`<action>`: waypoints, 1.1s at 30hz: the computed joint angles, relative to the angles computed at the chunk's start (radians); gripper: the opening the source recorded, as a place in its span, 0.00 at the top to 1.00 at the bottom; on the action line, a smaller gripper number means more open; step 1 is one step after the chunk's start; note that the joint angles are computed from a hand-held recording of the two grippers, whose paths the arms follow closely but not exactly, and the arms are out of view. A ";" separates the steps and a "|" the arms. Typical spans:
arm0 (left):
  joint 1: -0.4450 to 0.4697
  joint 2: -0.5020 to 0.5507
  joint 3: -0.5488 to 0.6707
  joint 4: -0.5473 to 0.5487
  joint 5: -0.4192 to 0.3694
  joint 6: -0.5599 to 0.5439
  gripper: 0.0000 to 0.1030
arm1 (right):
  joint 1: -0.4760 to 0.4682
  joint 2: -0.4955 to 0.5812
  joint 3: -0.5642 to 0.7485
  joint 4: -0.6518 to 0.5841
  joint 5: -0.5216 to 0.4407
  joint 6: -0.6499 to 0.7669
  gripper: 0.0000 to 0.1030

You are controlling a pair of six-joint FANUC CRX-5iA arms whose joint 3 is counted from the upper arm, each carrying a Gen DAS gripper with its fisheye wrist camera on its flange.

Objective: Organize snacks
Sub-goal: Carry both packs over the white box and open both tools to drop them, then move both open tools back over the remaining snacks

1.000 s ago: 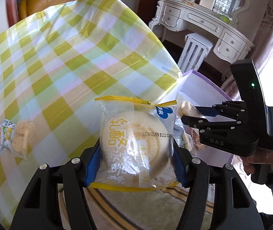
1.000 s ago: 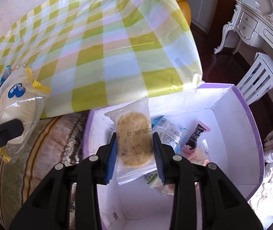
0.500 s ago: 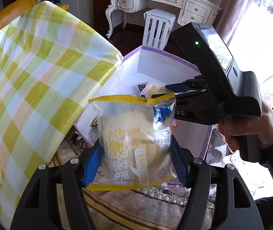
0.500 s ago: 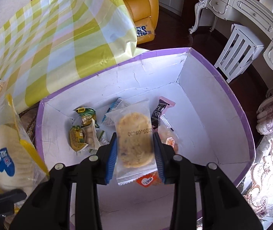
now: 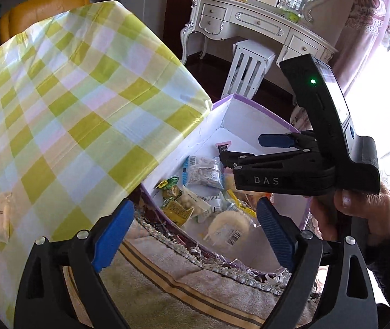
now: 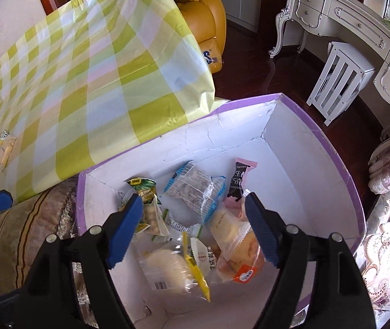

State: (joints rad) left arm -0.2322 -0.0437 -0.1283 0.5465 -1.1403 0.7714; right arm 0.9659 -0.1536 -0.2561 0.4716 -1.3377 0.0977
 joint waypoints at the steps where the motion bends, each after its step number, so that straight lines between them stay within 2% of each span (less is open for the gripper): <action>1: 0.009 -0.006 -0.005 0.002 0.013 0.010 0.15 | 0.000 0.008 0.008 0.006 0.005 -0.007 0.25; 5: 0.043 -0.024 -0.008 -0.021 0.060 0.069 0.14 | 0.009 0.061 0.059 0.034 -0.018 0.010 0.25; 9: 0.062 -0.025 0.024 -0.117 0.096 0.189 0.14 | 0.026 0.123 0.109 0.094 -0.069 0.014 0.24; 12: 0.080 -0.022 0.047 -0.178 0.111 0.279 0.14 | 0.034 0.157 0.137 0.135 -0.073 0.018 0.24; 15: 0.101 -0.033 0.047 -0.210 0.148 0.307 0.14 | 0.035 0.199 0.184 0.151 -0.071 0.047 0.24; 17: 0.105 -0.044 0.053 -0.271 0.186 0.339 0.13 | 0.037 0.232 0.219 0.163 -0.068 0.072 0.24; 19: 0.114 -0.053 0.056 -0.314 0.220 0.362 0.09 | 0.038 0.265 0.254 0.177 -0.061 0.092 0.24; 23: 0.163 -0.069 0.038 -0.297 0.282 0.365 0.07 | 0.037 0.322 0.320 0.197 -0.045 0.095 0.24; 28: 0.235 -0.063 0.027 -0.196 0.310 0.296 0.06 | 0.029 0.385 0.397 0.204 0.010 0.098 0.24; 33: 0.279 -0.042 0.046 -0.156 0.348 0.264 0.06 | 0.024 0.457 0.478 0.221 0.064 0.100 0.24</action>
